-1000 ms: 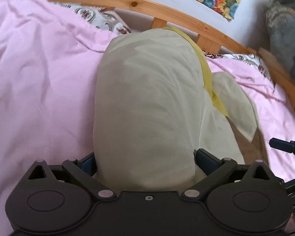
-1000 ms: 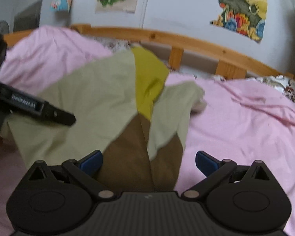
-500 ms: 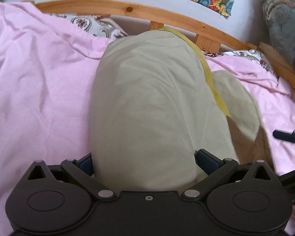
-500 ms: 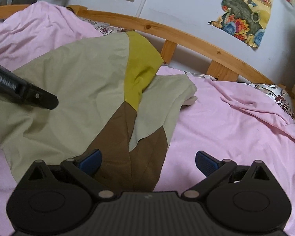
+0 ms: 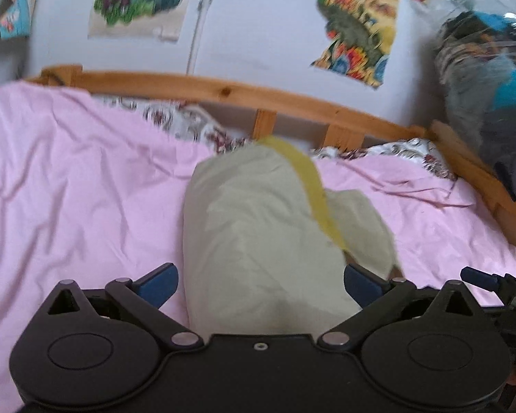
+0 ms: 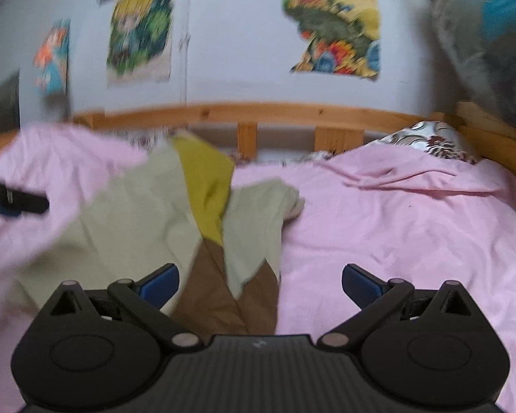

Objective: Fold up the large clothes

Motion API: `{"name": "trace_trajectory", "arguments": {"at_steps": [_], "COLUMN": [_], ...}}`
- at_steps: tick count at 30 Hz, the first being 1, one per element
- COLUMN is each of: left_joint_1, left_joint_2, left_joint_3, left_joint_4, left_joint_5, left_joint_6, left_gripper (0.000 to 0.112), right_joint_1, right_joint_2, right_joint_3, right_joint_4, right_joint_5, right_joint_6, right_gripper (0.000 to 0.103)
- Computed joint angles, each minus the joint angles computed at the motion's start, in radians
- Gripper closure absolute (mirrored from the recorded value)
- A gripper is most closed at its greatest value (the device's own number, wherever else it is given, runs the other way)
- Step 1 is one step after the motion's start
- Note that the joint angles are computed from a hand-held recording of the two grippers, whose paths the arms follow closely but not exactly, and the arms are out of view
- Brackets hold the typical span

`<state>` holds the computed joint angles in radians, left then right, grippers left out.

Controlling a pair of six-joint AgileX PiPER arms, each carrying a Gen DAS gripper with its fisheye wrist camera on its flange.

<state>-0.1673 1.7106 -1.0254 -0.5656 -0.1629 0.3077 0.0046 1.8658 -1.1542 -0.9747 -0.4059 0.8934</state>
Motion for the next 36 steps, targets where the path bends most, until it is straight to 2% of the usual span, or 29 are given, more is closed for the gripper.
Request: {"name": "trace_trajectory", "arguments": {"at_steps": [7,11,15,21,23,27,33,36], "left_joint_1": [-0.122,-0.218,-0.287,-0.312,-0.341,-0.404,-0.482,-0.519], "left_joint_2": [-0.270,-0.405,-0.508,-0.602,-0.624,-0.639,-0.599,-0.581], "left_joint_3": [0.234,0.320,0.397,0.492,0.527,0.600,0.671,0.706], "left_joint_4": [-0.314,-0.616,-0.738,-0.814,-0.829,-0.812,-0.800,-0.776], "left_joint_5": [-0.135,-0.210,-0.275,-0.288,-0.324,-0.404,-0.504,-0.553], "left_joint_6": [0.256,0.560,0.657,0.724,0.721,0.638,0.557,0.493], "left_gripper": [0.010,0.010,0.010,0.010,0.010,0.010,0.010,0.010], "right_joint_1": [-0.062,-0.093,-0.126,-0.135,-0.132,-0.087,0.012,0.019], "right_joint_2": [-0.256,-0.407,-0.544,-0.688,-0.713,-0.752,-0.770,-0.774], "right_joint_3": [0.221,0.327,0.409,0.515,0.543,0.617,0.709,0.738], "right_joint_4": [-0.020,-0.046,-0.116,-0.136,-0.151,-0.088,0.057,0.052], "right_joint_5": [-0.148,-0.179,-0.186,-0.169,-0.172,-0.153,-0.095,-0.098], "right_joint_6": [0.115,0.148,0.221,0.226,0.231,0.136,-0.037,-0.033], "right_gripper": [0.000,0.000,0.000,0.000,0.000,0.000,0.000,0.000]}}
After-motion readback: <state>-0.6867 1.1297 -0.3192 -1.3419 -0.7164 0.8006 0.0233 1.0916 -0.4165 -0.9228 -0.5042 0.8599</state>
